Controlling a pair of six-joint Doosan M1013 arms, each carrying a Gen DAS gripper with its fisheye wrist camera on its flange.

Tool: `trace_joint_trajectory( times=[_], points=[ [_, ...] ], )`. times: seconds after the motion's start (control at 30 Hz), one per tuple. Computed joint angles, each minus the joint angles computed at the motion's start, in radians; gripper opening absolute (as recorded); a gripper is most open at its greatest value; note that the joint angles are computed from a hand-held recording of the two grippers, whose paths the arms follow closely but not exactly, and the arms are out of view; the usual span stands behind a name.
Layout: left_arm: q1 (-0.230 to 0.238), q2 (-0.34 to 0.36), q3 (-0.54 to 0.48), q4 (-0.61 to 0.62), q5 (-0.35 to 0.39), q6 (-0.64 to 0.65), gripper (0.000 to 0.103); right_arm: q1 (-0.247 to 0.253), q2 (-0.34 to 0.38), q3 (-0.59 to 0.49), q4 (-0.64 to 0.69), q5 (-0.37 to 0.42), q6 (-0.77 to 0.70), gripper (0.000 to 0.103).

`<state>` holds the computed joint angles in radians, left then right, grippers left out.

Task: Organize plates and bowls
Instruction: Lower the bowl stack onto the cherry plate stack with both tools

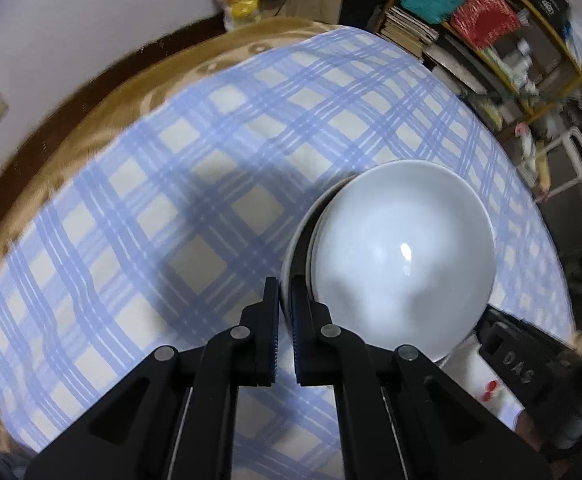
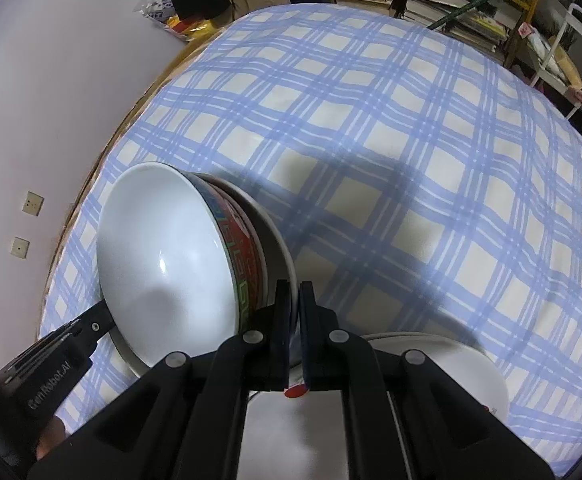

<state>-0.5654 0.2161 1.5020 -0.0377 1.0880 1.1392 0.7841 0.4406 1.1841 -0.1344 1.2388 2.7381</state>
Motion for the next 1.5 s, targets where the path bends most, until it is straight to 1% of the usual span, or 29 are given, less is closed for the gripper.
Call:
trace_joint_trajectory(
  times=[0.1,0.2,0.33,0.37,0.47,0.53,0.57,0.63,0.73,0.9,1.0,1.07,1.17,1.27,1.37,1.43,1.5],
  points=[
    [0.015,0.014,-0.015,-0.018,0.017,0.017,0.004,-0.010,-0.005,0.008,0.032,-0.016,-0.001,0.008],
    [0.012,0.020,-0.021,-0.001,0.030,0.038,0.003,-0.010,0.000,-0.003,0.031,-0.017,-0.018,0.009],
    [0.027,0.021,-0.020,-0.044,0.034,0.056,0.003,-0.015,0.024,-0.045,0.058,0.049,-0.068,0.009],
    [0.030,0.020,-0.019,-0.054,0.032,0.056,0.003,-0.018,0.025,-0.046,0.067,0.051,-0.072,0.009],
    [0.016,0.013,-0.020,-0.024,0.030,0.088,0.004,-0.013,0.027,-0.049,0.050,0.059,-0.056,0.008],
    [0.003,0.006,-0.018,0.011,0.014,0.111,0.004,-0.006,0.036,-0.064,0.030,0.087,-0.037,0.009],
    [0.006,0.004,-0.018,0.002,0.008,0.112,0.004,-0.008,0.033,-0.060,0.038,0.082,-0.025,0.009],
    [0.011,-0.001,-0.015,-0.018,-0.004,0.110,0.004,-0.016,0.017,-0.037,0.056,0.047,-0.025,0.008],
    [0.004,-0.004,-0.017,0.001,-0.009,0.109,0.004,-0.019,-0.003,-0.006,0.070,0.005,-0.009,0.008],
    [0.003,-0.002,-0.030,-0.002,0.013,0.098,0.004,-0.015,-0.015,0.004,0.066,-0.013,0.019,0.008],
    [0.000,0.000,-0.034,-0.008,0.029,0.099,0.004,-0.016,-0.029,0.017,0.068,-0.038,0.035,0.009],
    [-0.004,0.005,-0.038,-0.004,0.043,0.089,0.004,-0.012,-0.032,0.015,0.052,-0.031,0.045,0.009],
    [-0.007,0.004,-0.038,0.002,0.046,0.083,0.004,-0.008,-0.022,0.000,0.048,0.002,0.028,0.009],
    [-0.007,0.001,-0.037,-0.001,0.044,0.081,0.004,-0.007,-0.029,0.010,0.045,-0.012,0.035,0.009],
    [0.005,0.002,-0.041,-0.037,0.056,0.085,0.004,-0.007,-0.031,0.010,0.048,-0.013,0.040,0.009],
    [0.004,-0.002,-0.041,-0.034,0.060,0.079,0.004,-0.004,-0.028,0.003,0.040,-0.002,0.039,0.009],
    [0.002,-0.009,-0.041,-0.035,0.059,0.082,0.004,-0.005,-0.033,0.008,0.048,-0.014,0.042,0.009]
  ],
)
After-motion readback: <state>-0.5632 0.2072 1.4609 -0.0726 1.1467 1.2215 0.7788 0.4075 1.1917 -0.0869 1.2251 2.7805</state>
